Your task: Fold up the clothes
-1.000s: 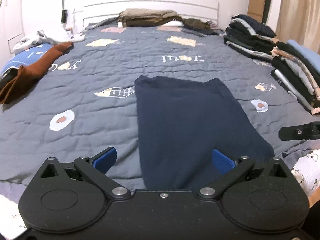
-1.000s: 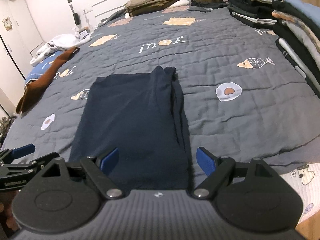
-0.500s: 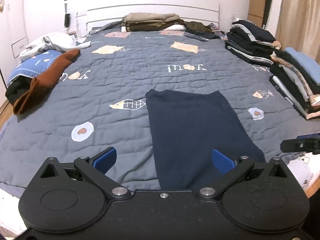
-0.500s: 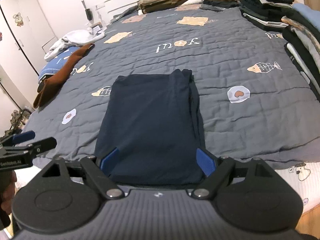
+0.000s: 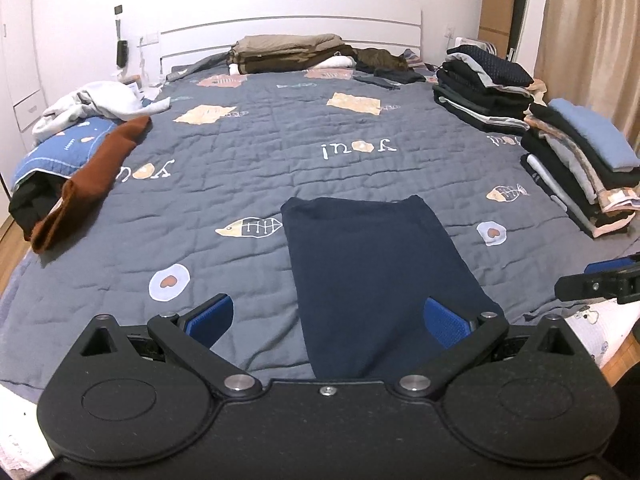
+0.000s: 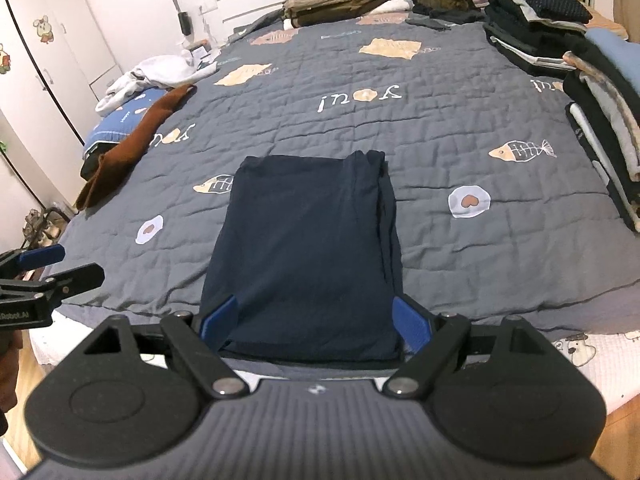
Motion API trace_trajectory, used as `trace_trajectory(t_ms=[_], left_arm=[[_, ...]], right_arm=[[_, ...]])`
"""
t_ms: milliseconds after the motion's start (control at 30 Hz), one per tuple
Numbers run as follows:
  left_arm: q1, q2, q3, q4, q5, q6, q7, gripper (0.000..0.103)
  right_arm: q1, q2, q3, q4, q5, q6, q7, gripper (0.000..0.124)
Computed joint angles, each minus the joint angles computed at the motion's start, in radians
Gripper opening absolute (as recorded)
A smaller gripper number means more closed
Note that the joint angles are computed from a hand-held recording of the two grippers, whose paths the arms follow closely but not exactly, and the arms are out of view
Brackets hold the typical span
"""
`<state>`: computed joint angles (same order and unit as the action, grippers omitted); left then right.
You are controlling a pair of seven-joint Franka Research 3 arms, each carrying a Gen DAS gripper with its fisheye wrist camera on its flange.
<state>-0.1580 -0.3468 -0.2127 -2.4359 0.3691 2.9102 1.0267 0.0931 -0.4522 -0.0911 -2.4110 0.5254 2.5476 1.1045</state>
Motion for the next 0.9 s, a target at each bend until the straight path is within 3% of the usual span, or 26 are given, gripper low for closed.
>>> trace_trajectory(t_ms=[167, 300, 567, 900], left_arm=[[-0.013, -0.018, 0.015, -0.009, -0.017, -0.013, 0.025, 0.102], [0.025, -0.033, -0.012, -0.021, 0.019, 0.0, -0.009, 0.102], [-0.01, -0.032, 0.033, -0.037, -0.029, 0.013, 0.034, 0.102], [0.011, -0.063, 0.016, -0.061, -0.026, 0.035, 0.028, 0.102]], right_arm=[[-0.002, -0.012, 0.005, 0.0, -0.009, -0.011, 0.015, 0.084], [-0.005, -0.018, 0.009, 0.006, -0.026, -0.027, 0.027, 0.084], [-0.014, -0.029, 0.025, 0.024, -0.076, -0.062, 0.063, 0.084], [0.011, -0.039, 0.029, 0.037, -0.089, -0.076, 0.049, 0.084]])
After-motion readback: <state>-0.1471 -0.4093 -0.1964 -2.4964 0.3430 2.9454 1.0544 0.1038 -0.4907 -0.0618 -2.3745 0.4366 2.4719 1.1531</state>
